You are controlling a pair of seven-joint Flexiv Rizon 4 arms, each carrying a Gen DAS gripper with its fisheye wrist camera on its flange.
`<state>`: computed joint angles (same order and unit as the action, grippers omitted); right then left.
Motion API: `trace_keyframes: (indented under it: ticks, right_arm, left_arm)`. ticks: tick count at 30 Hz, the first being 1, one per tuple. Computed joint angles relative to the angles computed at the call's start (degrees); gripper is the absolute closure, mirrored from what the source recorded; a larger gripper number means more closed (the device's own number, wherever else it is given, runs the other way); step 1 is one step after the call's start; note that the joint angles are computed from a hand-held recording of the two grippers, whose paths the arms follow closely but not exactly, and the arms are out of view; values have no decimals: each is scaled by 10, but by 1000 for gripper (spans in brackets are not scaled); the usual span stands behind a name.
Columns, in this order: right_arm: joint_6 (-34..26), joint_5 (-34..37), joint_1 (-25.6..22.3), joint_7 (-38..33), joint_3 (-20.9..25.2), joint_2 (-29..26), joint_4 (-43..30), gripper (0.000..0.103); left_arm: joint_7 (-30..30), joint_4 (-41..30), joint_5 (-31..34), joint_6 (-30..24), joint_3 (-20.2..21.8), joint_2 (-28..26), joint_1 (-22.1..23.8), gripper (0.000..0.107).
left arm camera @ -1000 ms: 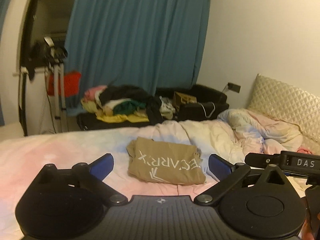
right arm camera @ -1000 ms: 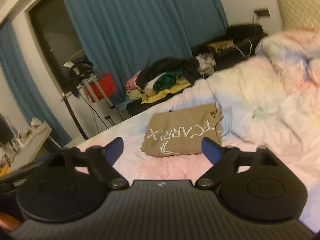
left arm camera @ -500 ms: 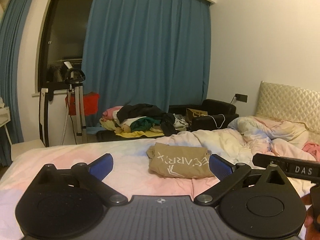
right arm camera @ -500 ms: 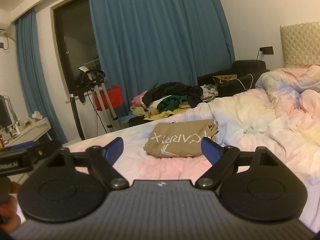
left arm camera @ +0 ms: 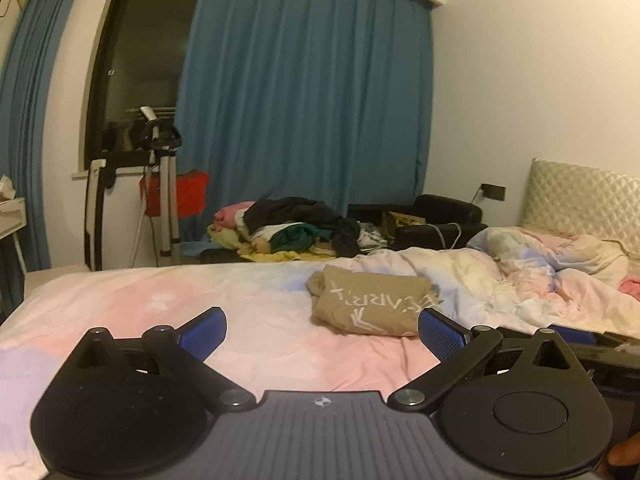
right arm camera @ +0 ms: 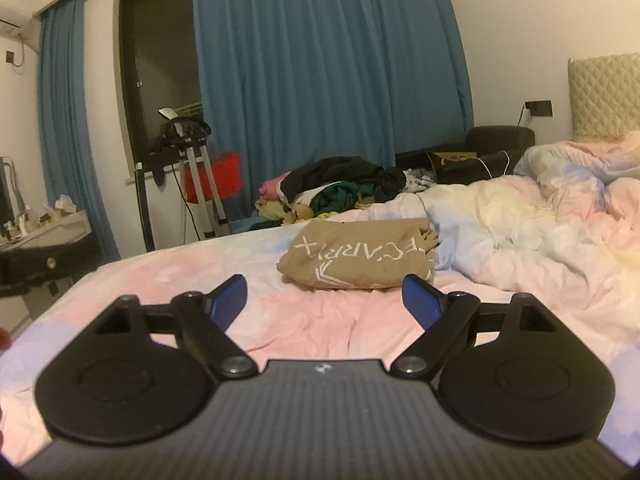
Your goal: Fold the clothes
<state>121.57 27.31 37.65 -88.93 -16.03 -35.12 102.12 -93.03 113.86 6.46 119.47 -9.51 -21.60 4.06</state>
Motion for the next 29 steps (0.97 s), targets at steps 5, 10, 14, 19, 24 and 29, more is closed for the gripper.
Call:
trace_keyframes:
  ticks: [5, 10, 14, 19, 24, 29]
  right_arm:
    - [6, 9, 2, -1, 1, 2, 2, 17]
    - [3, 27, 15, -11, -9, 4, 3, 17]
    - [-1, 35, 25, -19, -19, 4, 2, 17]
    - [2, 30, 19, -19, -10, 7, 8, 17]
    - [1, 35, 18, -17, -10, 9, 9, 17]
    - [-8, 41, 25, -17, -20, 9, 8, 17]
  left_arm:
    - [19, 10, -30, 15, 29, -9, -29, 4]
    - [31, 12, -54, 22, 39, -17, -44, 4]
    - [37, 12, -73, 23, 45, -19, -53, 4]
    - [63, 17, -122, 38, 70, -24, -88, 4]
    - [93, 21, -160, 50, 82, -29, -112, 4]
    - [93, 26, -149, 55, 69, -28, -100, 4]
